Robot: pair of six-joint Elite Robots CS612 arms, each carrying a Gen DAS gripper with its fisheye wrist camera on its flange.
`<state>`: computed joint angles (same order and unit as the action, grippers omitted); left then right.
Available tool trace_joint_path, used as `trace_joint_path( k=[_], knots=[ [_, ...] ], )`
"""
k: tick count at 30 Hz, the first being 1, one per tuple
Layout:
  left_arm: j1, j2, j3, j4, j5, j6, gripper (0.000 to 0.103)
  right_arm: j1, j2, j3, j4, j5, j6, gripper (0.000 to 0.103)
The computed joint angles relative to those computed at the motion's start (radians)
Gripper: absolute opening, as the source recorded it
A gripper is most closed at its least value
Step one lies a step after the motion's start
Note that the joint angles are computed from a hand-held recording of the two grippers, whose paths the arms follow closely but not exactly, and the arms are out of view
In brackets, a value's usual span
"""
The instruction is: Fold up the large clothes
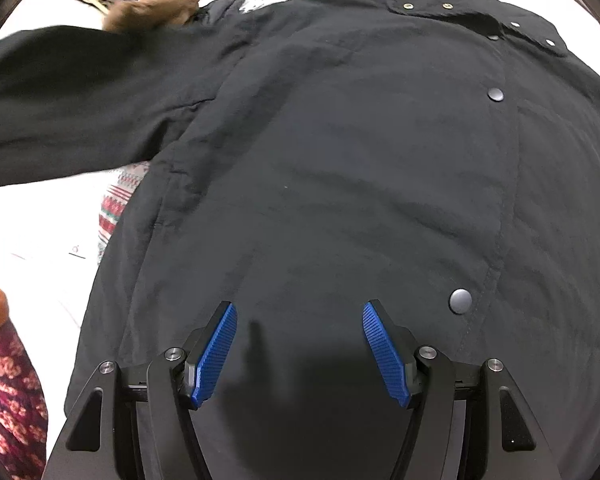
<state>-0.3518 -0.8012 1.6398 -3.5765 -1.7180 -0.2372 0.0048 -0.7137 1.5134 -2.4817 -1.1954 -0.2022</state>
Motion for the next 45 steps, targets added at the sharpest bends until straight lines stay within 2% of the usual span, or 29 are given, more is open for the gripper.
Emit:
trace_joint_path(
  k=[3,5,6,8,9,12,13,16,17,19,21,23,26,28,29,32,35,37,41,45],
  knots=[
    [0.011,-0.021,0.032,-0.079,0.107,-0.051,0.010,-0.004,-0.001,0.009,-0.015,0.014,0.002,0.067],
    [0.036,-0.021,0.046,-0.077,0.164,-0.120,0.010,-0.006,-0.002,0.015,-0.022,0.031,0.002,0.067],
    [0.049,-0.013,0.050,-0.063,0.217,-0.142,0.010,-0.010,-0.003,0.017,-0.021,0.036,-0.002,0.067],
    [0.066,0.014,0.038,0.004,0.321,-0.170,0.010,-0.010,0.002,0.013,-0.014,0.036,-0.006,0.067],
    [0.081,0.038,0.017,0.077,0.360,-0.186,0.011,-0.010,0.004,0.011,-0.011,0.033,-0.008,0.067],
    [0.121,0.117,-0.058,0.212,0.354,-0.271,0.016,-0.005,0.007,0.000,-0.003,0.021,-0.006,0.067],
    [0.124,0.134,-0.078,0.244,0.372,-0.290,0.022,-0.005,0.004,0.003,-0.016,0.016,-0.008,0.067],
    [0.101,0.152,-0.110,0.327,0.516,-0.349,0.045,-0.009,-0.015,0.031,-0.077,0.007,-0.003,0.067],
    [0.088,0.153,-0.110,0.336,0.571,-0.357,0.050,-0.018,-0.027,0.049,-0.101,0.011,0.001,0.067],
    [0.074,0.144,-0.111,0.374,0.615,-0.353,0.056,-0.034,-0.048,0.076,-0.137,-0.005,0.010,0.067],
    [0.060,0.128,-0.104,0.395,0.617,-0.342,0.062,-0.052,-0.063,0.101,-0.173,-0.044,0.028,0.067],
    [0.050,0.119,-0.096,0.372,0.622,-0.300,0.080,-0.078,-0.076,0.124,-0.196,-0.077,0.049,0.071],
    [0.019,0.093,-0.055,0.325,0.616,-0.237,0.086,-0.118,-0.094,0.155,-0.222,-0.154,0.083,0.073],
    [-0.009,0.065,-0.018,0.326,0.598,-0.202,0.093,-0.155,-0.107,0.181,-0.237,-0.207,0.110,0.073],
    [-0.015,0.059,-0.012,0.326,0.580,-0.186,0.094,-0.173,-0.115,0.189,-0.242,-0.234,0.131,0.073],
    [-0.034,0.045,-0.006,0.341,0.444,-0.102,0.094,-0.227,-0.138,0.217,-0.282,-0.296,0.189,0.073],
    [-0.070,0.041,-0.007,0.362,0.418,-0.035,0.094,-0.302,-0.157,0.235,-0.337,-0.308,0.265,0.073],
    [-0.090,0.046,-0.022,0.393,0.395,-0.013,0.094,-0.335,-0.156,0.226,-0.349,-0.331,0.289,0.074],
    [-0.119,0.060,-0.070,0.495,0.298,0.008,0.094,-0.372,-0.121,0.169,-0.332,-0.384,0.254,0.074],
    [-0.160,0.081,-0.117,0.580,0.274,0.042,0.094,-0.396,-0.063,0.089,-0.281,-0.328,0.199,0.073]
  ],
)
